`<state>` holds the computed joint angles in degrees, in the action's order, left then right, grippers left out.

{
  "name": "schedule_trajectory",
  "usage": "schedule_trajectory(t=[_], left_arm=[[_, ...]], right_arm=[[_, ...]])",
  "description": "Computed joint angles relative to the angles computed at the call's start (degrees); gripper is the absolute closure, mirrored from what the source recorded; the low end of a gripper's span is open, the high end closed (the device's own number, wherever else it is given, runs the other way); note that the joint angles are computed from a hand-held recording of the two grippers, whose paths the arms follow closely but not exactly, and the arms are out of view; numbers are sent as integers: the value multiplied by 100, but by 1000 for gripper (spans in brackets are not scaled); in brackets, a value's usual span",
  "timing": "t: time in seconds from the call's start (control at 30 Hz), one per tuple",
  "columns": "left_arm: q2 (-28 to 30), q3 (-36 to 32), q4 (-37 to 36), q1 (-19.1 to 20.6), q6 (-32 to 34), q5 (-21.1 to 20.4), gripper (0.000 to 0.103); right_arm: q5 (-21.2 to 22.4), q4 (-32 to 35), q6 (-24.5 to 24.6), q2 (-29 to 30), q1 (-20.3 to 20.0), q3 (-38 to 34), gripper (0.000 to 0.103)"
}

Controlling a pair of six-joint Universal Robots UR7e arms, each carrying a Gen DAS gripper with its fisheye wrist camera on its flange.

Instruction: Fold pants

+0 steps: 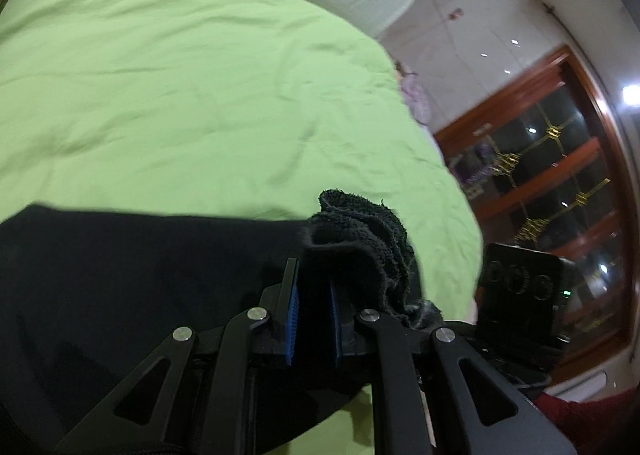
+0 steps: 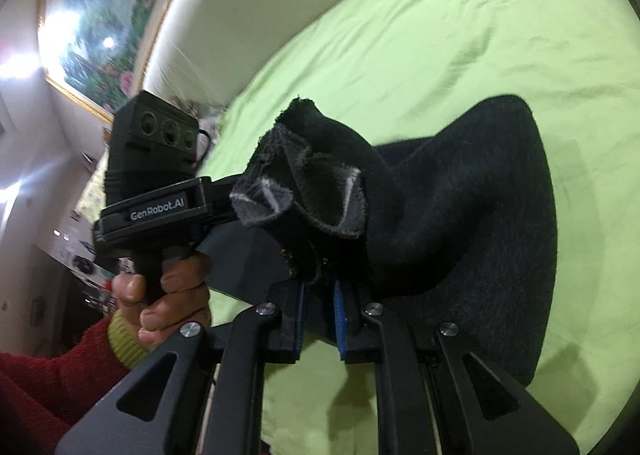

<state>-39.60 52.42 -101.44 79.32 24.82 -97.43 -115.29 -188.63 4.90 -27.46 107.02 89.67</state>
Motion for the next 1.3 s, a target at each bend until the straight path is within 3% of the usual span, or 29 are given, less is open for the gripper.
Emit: schedule_trajectory(t=[0.13,0.4,0.53,0.73,0.93,1.1,1.17,1.3], left_arm=[[-34,107,-174,89,-322,181,85],[-390,593,-726,244,-667,324,64],[-752,1062,-1425,292,-983,613,41],[-1210,1510,-2069,443,-1461,675,35],[-1724,2068,-2830,595,-1945,819,29],[-2017,2252,-3027,748,-2175,1085,27],[-2101,2270,-3026,828,-2449,1228,20],[-2189,2160,-2856,1024,-2894,1397,20]], right_arm=[[-281,577,18,131,88,-412,85],[-300,972,-134,263,185,-768,62],[-111,986,-123,211,169,-632,53],[215,1293,-238,309,221,-852,51],[470,1351,-346,373,249,-1023,41],[568,1598,-529,555,307,-1439,38],[569,1745,-589,645,325,-1628,36],[637,2060,-640,872,336,-2059,31]])
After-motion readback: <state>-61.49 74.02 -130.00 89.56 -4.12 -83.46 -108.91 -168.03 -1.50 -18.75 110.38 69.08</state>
